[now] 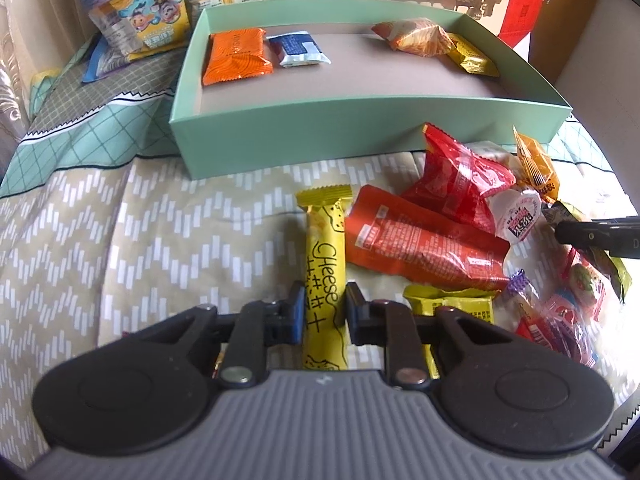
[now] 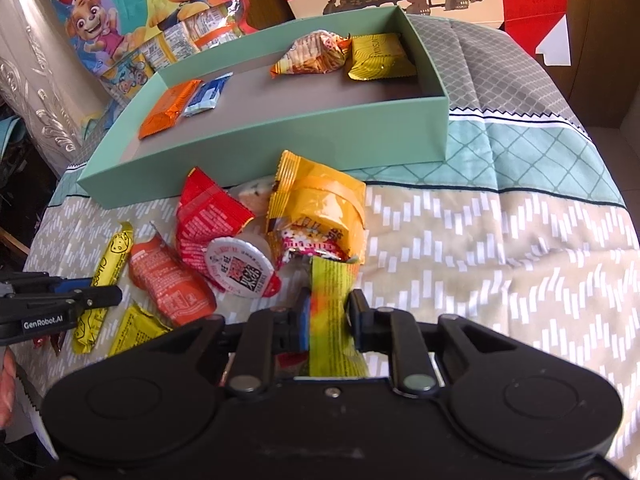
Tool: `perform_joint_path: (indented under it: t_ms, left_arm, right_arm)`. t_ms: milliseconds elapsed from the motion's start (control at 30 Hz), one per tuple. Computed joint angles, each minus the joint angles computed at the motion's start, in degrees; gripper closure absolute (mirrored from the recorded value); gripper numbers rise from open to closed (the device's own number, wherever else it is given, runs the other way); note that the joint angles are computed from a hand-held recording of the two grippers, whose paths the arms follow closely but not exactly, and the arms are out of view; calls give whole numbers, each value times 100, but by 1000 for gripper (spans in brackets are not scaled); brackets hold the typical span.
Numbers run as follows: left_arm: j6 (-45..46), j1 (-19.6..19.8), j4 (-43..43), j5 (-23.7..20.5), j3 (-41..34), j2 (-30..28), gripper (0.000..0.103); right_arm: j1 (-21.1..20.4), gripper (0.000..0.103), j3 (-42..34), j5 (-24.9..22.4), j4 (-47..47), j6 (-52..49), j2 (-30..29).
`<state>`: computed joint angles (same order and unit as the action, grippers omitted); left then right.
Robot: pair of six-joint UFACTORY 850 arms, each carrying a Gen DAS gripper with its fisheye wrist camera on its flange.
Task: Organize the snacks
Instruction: 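Close left tool on the yellow Cheese stick and lift it, then carry both yellow sticks into the box and open both tools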
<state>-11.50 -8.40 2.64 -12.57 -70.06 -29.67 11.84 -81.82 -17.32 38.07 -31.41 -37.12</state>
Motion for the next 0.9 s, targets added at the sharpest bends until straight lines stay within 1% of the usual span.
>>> perform_joint_path:
  t_ms: [67,167,300,433,500,567,633,733,833,900]
  left_arm:
    - [381,29,-408,-5,35,66,83]
    - [616,47,-641,43,117,214,83]
    - [1213,101,-1252,68,94,367,83]
    - [1989,170,-2034,31,-64,425,83]
    - [1976,187,-1990,18,-215,379,83]
    - [1628,200,-1589,18,-457,270,83]
    - [1483,237,-1422,-36,-729,117,83]
    - [1357,322,-1297,-236,-1319,-252,83]
    - [1107,408,-1080,-485,-1957,-681,83]
    - [881,459,-892,-656,-2392,-988,83]
  right_arm:
    - [-16,84,47,-35,130,-150,70]
    - [-42,84,105,-63,230,-280,190]
    - [-87,84,58,-150,352,-481,292]
    - [-123,84,-166,-255,751,-831,291]
    - [-115,84,-398,-304,735,-814,204]
    - [-92,84,-668,-331,654,-744,80]
    - [-55,84,-994,-381,559,-651,-92]
    - [22,84,-1657,-547,241,-253,-478]
    - [102,84,-2542,-806,-218,353,-1021]
    - [157,84,-3365,-1053,-518,795,-1539]
